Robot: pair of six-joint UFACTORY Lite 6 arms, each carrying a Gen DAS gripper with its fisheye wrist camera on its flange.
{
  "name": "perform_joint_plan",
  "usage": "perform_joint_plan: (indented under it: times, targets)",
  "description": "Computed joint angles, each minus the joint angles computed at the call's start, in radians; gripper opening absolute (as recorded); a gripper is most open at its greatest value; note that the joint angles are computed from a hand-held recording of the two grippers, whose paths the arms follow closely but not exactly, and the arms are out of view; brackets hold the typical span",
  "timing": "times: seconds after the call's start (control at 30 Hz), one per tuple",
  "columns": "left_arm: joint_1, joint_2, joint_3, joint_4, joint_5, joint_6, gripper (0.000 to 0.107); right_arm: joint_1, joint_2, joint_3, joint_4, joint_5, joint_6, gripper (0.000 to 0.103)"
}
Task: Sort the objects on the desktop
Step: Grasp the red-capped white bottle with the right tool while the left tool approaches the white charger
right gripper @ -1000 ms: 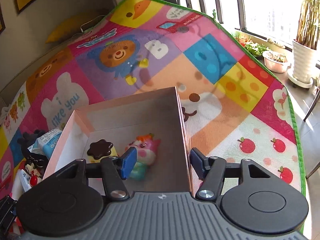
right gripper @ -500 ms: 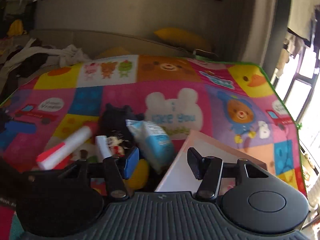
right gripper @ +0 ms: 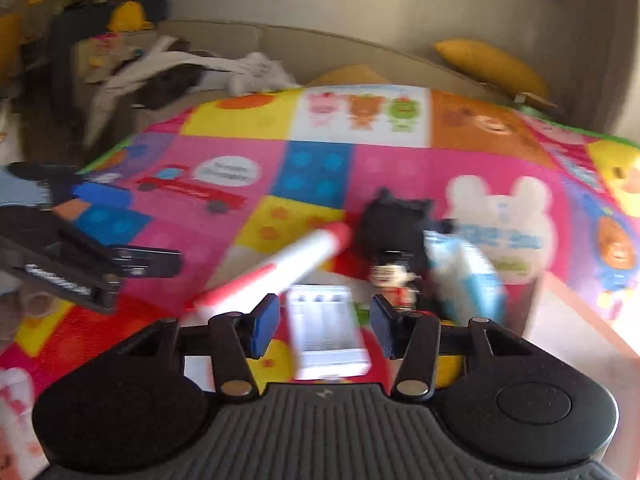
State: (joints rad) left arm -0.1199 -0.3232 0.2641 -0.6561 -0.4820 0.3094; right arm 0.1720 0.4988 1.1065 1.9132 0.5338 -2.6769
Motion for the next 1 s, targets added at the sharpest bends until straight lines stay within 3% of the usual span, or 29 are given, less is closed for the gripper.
perform_joint_plan:
  times: [0.1,0.23,0.27,0.3,0.37,0.53,0.63,0.7,0.87,1.0]
  targets:
    - [-0.034,-0.010,-0.010,0.034,-0.007,-0.029,0.103,0.041,0.058,0.045,0.314,-0.118,-0.211,0.049]
    - [-0.114,-0.042,-0.033,0.076,-0.017,-0.012,0.103,0.083,0.193,0.157,0.658,-0.151,-0.424,0.049]
    - [-0.139,-0.040,-0.030,0.072,-0.021,0.003,0.103,0.087,0.221,0.191,0.665,-0.164,-0.423,0.044]
    - [-0.161,-0.030,-0.023,0.066,-0.026,0.020,0.103,0.093,0.241,0.215,0.684,-0.178,-0.434,0.033]
    - [-0.206,0.005,0.003,0.059,-0.037,0.055,0.103,0.089,0.242,0.237,0.604,-0.220,-0.332,0.026]
    - [-0.263,0.163,0.137,0.038,-0.040,0.150,0.103,-0.020,0.048,0.022,0.349,-0.080,-0.173,0.026]
    - [-0.207,0.286,0.262,0.245,0.034,0.090,0.103,-0.166,-0.085,-0.097,0.077,0.024,0.030,0.026]
    - [-0.174,0.376,0.355,0.314,0.081,0.068,0.103,-0.270,-0.145,-0.166,0.018,0.079,0.052,0.026]
    - [-0.118,0.545,0.562,0.581,0.234,-0.115,0.103,-0.487,-0.170,-0.288,0.084,0.150,-0.080,0.026]
    - [-0.109,0.678,0.704,0.324,0.312,0.155,0.103,-0.594,-0.080,-0.251,0.035,0.176,-0.033,0.026]
